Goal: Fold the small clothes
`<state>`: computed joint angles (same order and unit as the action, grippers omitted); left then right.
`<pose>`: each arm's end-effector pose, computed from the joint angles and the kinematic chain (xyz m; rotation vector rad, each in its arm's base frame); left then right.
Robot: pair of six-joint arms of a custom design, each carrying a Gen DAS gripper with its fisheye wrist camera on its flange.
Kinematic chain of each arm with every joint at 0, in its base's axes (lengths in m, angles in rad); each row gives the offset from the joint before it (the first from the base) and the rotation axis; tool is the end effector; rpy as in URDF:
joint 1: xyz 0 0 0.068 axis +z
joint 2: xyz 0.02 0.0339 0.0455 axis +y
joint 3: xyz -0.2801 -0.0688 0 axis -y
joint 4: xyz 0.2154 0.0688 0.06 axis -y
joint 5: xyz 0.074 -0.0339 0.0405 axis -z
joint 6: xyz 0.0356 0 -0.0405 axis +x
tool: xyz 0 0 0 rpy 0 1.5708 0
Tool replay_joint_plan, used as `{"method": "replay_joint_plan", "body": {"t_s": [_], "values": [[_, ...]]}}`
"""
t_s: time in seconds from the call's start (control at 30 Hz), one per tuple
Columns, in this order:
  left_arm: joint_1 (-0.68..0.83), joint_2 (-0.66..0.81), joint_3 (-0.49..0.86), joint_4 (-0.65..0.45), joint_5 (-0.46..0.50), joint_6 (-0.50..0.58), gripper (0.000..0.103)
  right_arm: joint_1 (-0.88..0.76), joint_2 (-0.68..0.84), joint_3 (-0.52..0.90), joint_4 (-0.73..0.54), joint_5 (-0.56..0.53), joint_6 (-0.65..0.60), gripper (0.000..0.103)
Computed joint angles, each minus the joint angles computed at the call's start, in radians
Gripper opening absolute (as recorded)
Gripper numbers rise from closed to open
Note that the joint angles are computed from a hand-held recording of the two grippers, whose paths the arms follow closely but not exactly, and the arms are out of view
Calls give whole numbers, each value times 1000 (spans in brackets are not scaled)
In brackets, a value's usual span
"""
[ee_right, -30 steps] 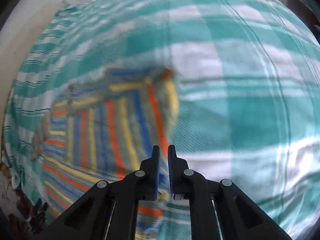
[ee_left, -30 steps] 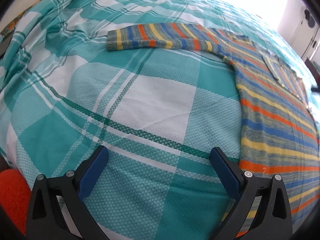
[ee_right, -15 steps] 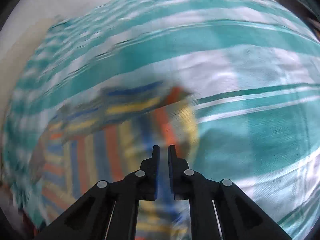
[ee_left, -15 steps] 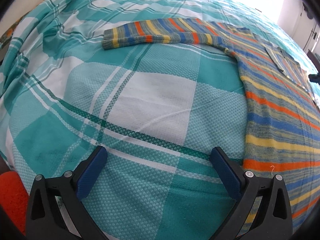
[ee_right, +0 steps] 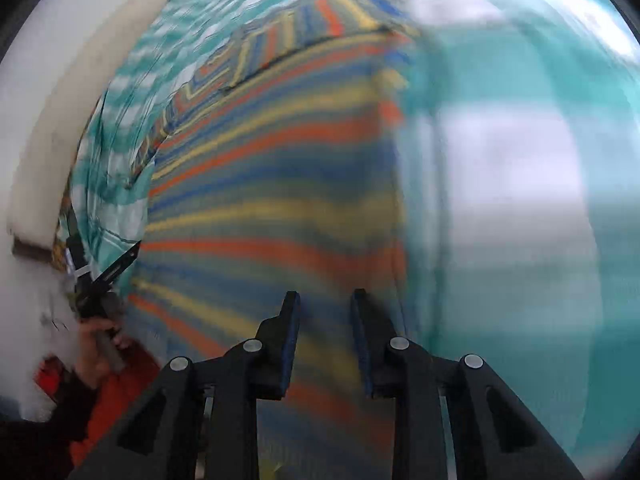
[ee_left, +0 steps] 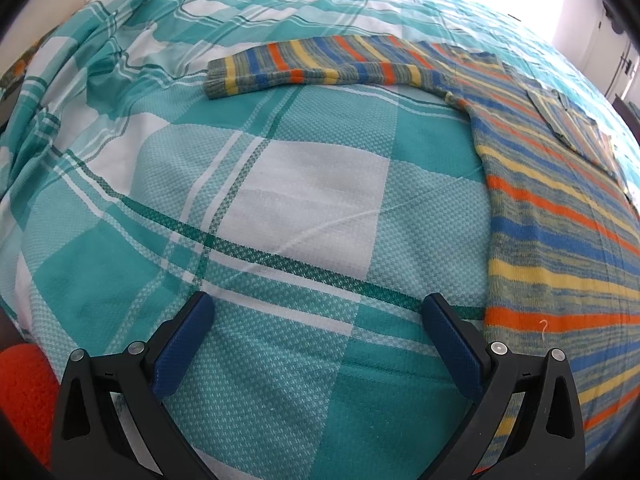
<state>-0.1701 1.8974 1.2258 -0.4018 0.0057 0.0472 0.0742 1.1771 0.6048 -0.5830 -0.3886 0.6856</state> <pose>0.3628 -0.0625 0.1954 0.2887 2.6293 -0.0488 0.1678 0.0260 0.2081 0.7343 2.7137 0.7329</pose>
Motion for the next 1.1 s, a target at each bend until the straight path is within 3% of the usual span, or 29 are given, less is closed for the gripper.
{"method": "replay_joint_plan", "body": {"t_s": [0.1, 0.23, 0.33, 0.4, 0.5, 0.63, 0.73, 0.87, 1.0, 1.1], "values": [[-3, -6, -10, 7, -6, -1, 103, 126, -178, -17, -117, 89, 158, 27], [-6, -22, -37, 27, -14, 0, 103, 373, -251, 106, -279, 382, 364, 30], [-12, -30, -56, 50, -25, 3, 103, 566, -212, 149, -228, 583, 502, 33], [-14, -28, -55, 50, -28, 2, 103, 628, -160, 146, -158, 592, 491, 33], [-15, -26, -54, 51, -29, 1, 103, 675, -80, 169, -149, 592, 432, 33], [-14, -26, -55, 53, -30, 3, 103, 667, -96, 163, -156, 580, 405, 36], [-13, -26, -55, 52, -28, 3, 103, 653, -127, 138, -142, 588, 415, 44], [-2, -16, -21, 11, -4, 7, 103, 638, -120, 112, -104, 573, 425, 45], [43, 1, 79, -111, 90, -35, 102, 628, -104, 102, -58, 564, 411, 45], [137, 17, 168, -155, 299, -123, 102, 614, -98, 96, -37, 550, 392, 45]]}}
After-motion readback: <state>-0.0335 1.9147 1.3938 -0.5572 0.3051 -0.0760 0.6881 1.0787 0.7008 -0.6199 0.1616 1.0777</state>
